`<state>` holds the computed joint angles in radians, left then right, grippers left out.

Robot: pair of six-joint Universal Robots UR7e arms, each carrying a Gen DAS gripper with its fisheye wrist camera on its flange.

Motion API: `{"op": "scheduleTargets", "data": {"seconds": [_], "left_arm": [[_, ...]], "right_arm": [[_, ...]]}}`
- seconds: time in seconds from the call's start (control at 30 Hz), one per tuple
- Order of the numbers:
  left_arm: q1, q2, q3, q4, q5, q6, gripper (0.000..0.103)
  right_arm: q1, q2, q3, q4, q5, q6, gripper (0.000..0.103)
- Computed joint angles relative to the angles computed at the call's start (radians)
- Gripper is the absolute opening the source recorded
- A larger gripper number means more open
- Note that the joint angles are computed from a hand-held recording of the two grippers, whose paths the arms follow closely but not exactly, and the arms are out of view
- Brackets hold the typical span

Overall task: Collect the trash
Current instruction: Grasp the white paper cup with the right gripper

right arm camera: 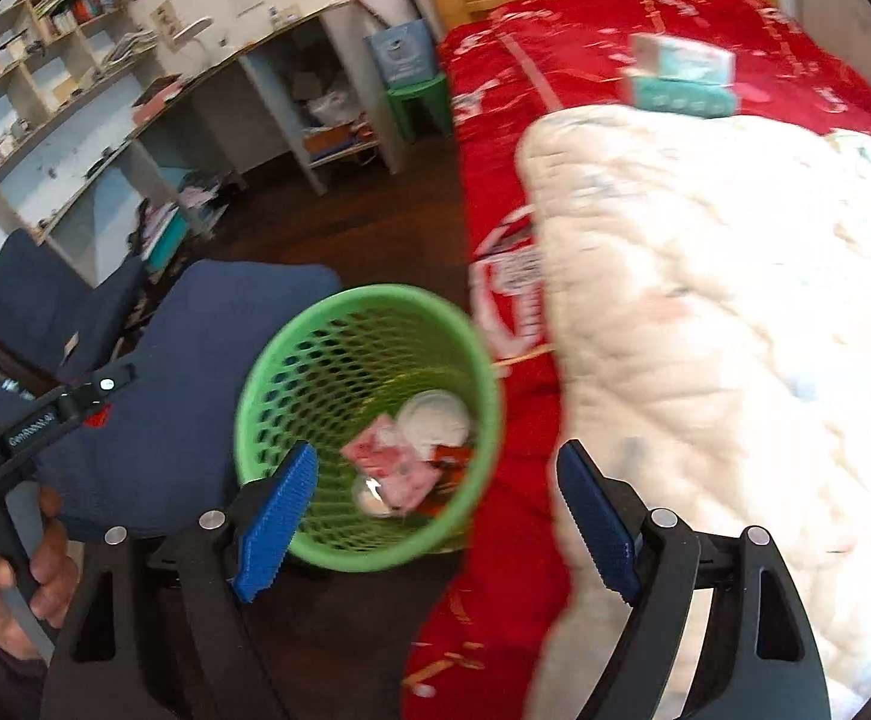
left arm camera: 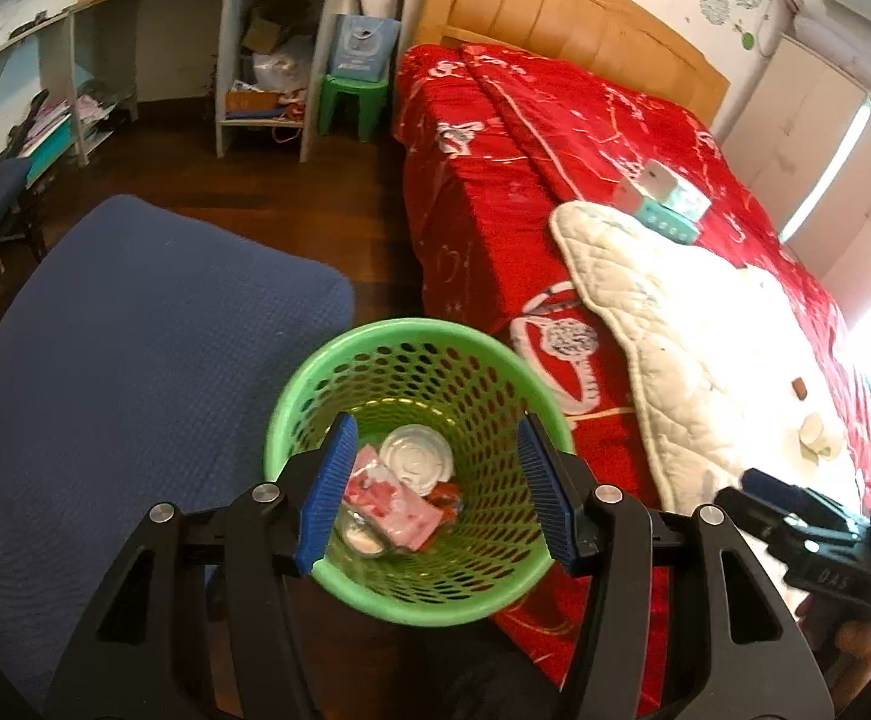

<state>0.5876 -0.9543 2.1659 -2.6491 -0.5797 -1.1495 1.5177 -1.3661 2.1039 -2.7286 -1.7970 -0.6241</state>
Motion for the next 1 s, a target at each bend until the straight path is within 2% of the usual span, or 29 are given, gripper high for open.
{"op": "scheduleTargets", "data": {"seconds": [0.33, 0.57, 0.7, 0.9, 1.0], "left_arm": [[0.002, 0.134, -0.131, -0.073, -0.047, 0.139, 0.058], [0.013, 0.244, -0.254, -0.116, -0.096, 0.262, 0.058], [0.02, 0.298, -0.326, -0.122, -0.121, 0.33, 0.06], [0.036, 0.372, -0.445, -0.116, -0.152, 0.433, 0.06], [0.043, 0.413, -0.512, -0.11, -0.162, 0.482, 0.062]], "right_arm": [[-0.138, -0.105, -0.085, -0.017, -0.028, -0.006, 0.083], [-0.25, -0.134, -0.201, 0.032, -0.018, 0.055, 0.086], [-0.308, -0.112, -0.305, 0.089, 0.005, 0.135, 0.086], [-0.348, -0.051, -0.434, 0.137, 0.016, 0.263, 0.086], [-0.38, -0.006, -0.512, 0.194, 0.048, 0.39, 0.086]]}}
